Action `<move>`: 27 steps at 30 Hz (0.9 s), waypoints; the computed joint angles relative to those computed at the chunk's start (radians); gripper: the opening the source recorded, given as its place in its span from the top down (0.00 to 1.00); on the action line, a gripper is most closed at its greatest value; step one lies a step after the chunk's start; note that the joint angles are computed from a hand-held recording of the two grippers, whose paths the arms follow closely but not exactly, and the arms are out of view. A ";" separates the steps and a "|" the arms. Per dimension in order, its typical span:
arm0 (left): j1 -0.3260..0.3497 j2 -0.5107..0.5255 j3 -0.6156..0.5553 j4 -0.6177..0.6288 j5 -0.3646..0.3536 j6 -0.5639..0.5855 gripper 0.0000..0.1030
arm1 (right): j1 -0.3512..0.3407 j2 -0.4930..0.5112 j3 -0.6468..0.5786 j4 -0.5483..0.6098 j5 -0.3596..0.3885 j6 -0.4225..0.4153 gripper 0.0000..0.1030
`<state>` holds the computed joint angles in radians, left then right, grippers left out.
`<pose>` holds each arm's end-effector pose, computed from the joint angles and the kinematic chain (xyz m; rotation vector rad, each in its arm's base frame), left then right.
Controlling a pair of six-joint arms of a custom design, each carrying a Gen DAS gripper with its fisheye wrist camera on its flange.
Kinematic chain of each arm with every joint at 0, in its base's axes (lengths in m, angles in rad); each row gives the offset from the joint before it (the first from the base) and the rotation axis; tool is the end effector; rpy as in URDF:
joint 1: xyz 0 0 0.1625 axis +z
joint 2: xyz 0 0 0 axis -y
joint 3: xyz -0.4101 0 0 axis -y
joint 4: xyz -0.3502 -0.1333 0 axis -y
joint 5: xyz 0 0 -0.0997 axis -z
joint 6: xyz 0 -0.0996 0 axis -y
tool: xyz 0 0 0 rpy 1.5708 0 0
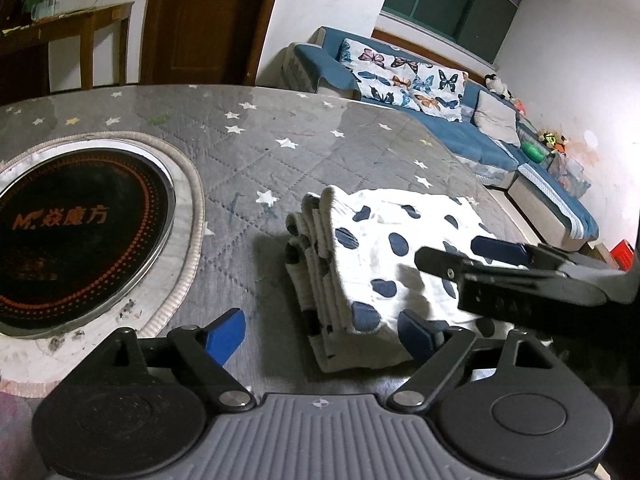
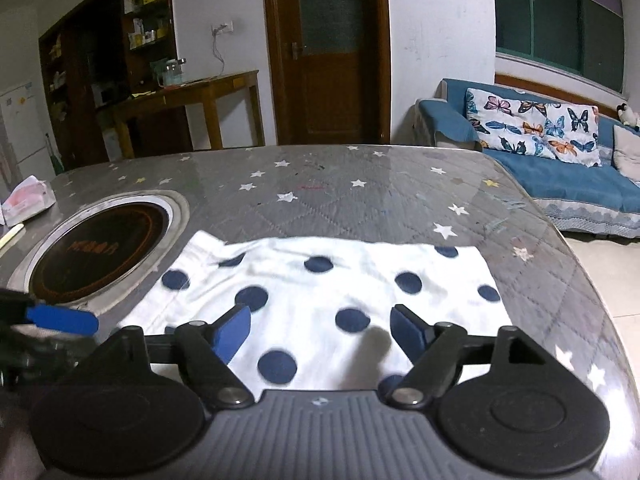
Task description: Fold clothes
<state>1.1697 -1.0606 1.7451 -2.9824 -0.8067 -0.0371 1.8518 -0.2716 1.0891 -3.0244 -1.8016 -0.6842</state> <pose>-0.0457 -0.6257 0.3115 0.0717 2.3651 -1.0729 0.3204 -0.7115 -0.0017 1.1539 -2.4230 0.8028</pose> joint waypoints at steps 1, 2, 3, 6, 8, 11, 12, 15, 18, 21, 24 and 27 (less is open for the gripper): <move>-0.003 -0.001 0.005 -0.006 0.003 0.004 0.14 | -0.001 -0.010 0.023 -0.018 0.002 -0.003 0.17; -0.006 -0.003 0.012 -0.014 0.006 0.008 0.13 | -0.001 -0.017 0.043 -0.040 -0.001 -0.011 0.16; -0.009 -0.005 0.019 -0.020 0.009 0.011 0.12 | -0.001 -0.024 0.063 -0.062 -0.004 -0.019 0.15; -0.017 -0.012 0.042 -0.042 0.015 0.023 0.09 | -0.001 -0.042 0.118 -0.122 -0.014 -0.027 0.08; -0.023 -0.016 0.058 -0.061 0.021 0.033 0.06 | -0.001 -0.054 0.153 -0.161 -0.022 -0.027 0.04; -0.029 -0.026 0.082 -0.081 0.023 0.041 0.03 | 0.000 -0.069 0.207 -0.223 -0.033 -0.025 0.02; -0.031 -0.029 0.089 -0.087 0.024 0.043 0.01 | 0.000 -0.075 0.224 -0.240 -0.035 -0.022 0.00; -0.039 -0.037 0.113 -0.110 0.031 0.050 0.00 | 0.000 -0.090 0.272 -0.286 -0.044 -0.021 0.00; -0.047 -0.045 0.137 -0.136 0.044 0.055 0.00 | 0.000 -0.101 0.312 -0.325 -0.063 -0.010 0.00; -0.052 -0.053 0.159 -0.157 0.051 0.062 0.00 | -0.001 -0.112 0.352 -0.355 -0.078 0.005 0.00; -0.057 -0.062 0.183 -0.176 0.055 0.071 0.00 | 0.002 -0.112 0.382 -0.399 -0.107 0.007 0.00; -0.066 -0.064 0.207 -0.202 0.069 0.085 0.00 | 0.001 -0.116 0.410 -0.427 -0.118 0.018 0.00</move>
